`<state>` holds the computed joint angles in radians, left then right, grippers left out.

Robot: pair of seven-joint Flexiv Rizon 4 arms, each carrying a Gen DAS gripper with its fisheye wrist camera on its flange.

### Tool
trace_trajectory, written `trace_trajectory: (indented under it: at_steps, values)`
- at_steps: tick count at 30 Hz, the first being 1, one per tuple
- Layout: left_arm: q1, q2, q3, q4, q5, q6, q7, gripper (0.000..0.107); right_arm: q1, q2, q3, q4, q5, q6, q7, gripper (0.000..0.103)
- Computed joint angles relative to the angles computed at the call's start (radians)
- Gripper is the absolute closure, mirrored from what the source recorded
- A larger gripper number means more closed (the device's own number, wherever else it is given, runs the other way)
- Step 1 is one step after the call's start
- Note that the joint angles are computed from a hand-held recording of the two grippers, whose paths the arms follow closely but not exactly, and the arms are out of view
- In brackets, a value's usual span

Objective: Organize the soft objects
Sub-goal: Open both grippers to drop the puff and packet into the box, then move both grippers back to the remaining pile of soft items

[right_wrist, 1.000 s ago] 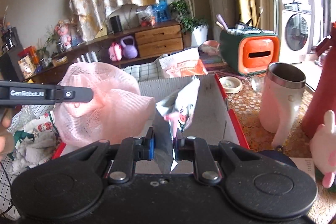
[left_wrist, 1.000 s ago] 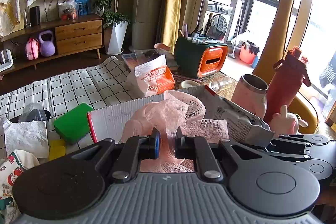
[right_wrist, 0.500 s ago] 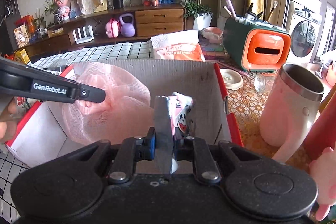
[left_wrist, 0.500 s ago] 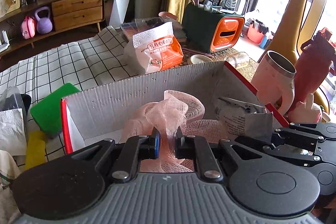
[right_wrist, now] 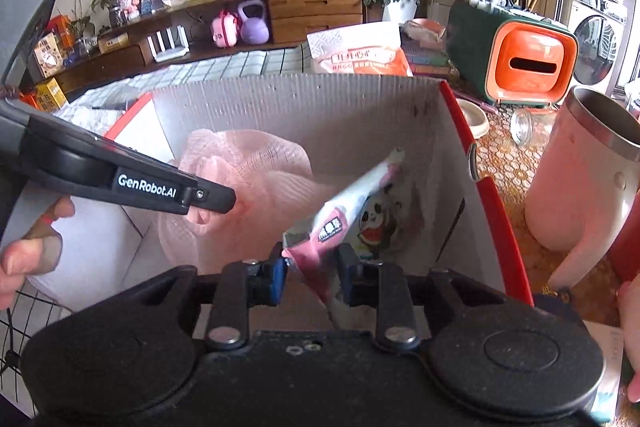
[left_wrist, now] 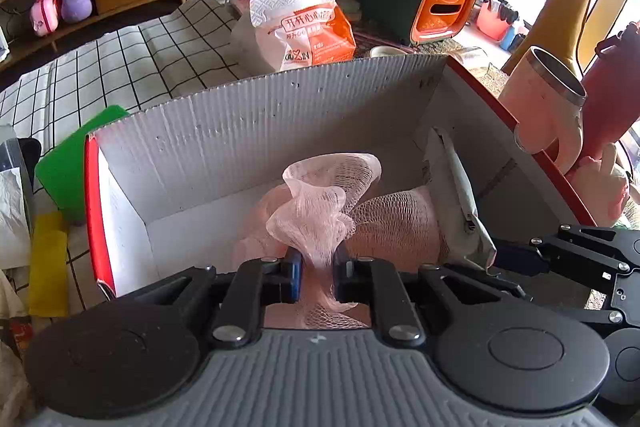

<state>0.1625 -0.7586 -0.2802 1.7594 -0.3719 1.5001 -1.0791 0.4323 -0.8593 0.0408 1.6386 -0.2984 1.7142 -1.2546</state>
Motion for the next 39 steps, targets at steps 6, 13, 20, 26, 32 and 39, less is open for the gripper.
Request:
trace_trajectory:
  at_steps: [6, 13, 20, 26, 32, 39]
  values:
    - [0.033, 0.026, -0.035, 0.029, -0.026, -0.032, 0.034, 0.064, 0.016, 0.022, -0.011, 0.035, 0.005, 0.013, -0.004, 0.045]
    - [0.116, 0.062, -0.140, 0.112, -0.047, 0.042, 0.077, 0.045, 0.069, 0.065, -0.062, 0.097, 0.048, 0.072, 0.010, 0.039]
    - [0.224, 0.112, -0.251, 0.220, -0.001, 0.134, 0.069, 0.043, 0.119, 0.111, -0.095, 0.155, 0.109, 0.140, 0.017, 0.029]
    - [0.374, 0.156, -0.384, 0.330, 0.105, 0.220, 0.029, 0.042, 0.160, 0.149, -0.111, 0.197, 0.168, 0.191, 0.009, 0.020]
    - [0.581, 0.200, -0.547, 0.455, 0.229, 0.277, -0.035, 0.036, 0.199, 0.190, -0.113, 0.251, 0.226, 0.251, -0.022, 0.013]
    - [0.821, 0.230, -0.716, 0.573, 0.378, 0.323, -0.124, 0.026, 0.234, 0.216, -0.093, 0.282, 0.278, 0.294, -0.058, 0.004]
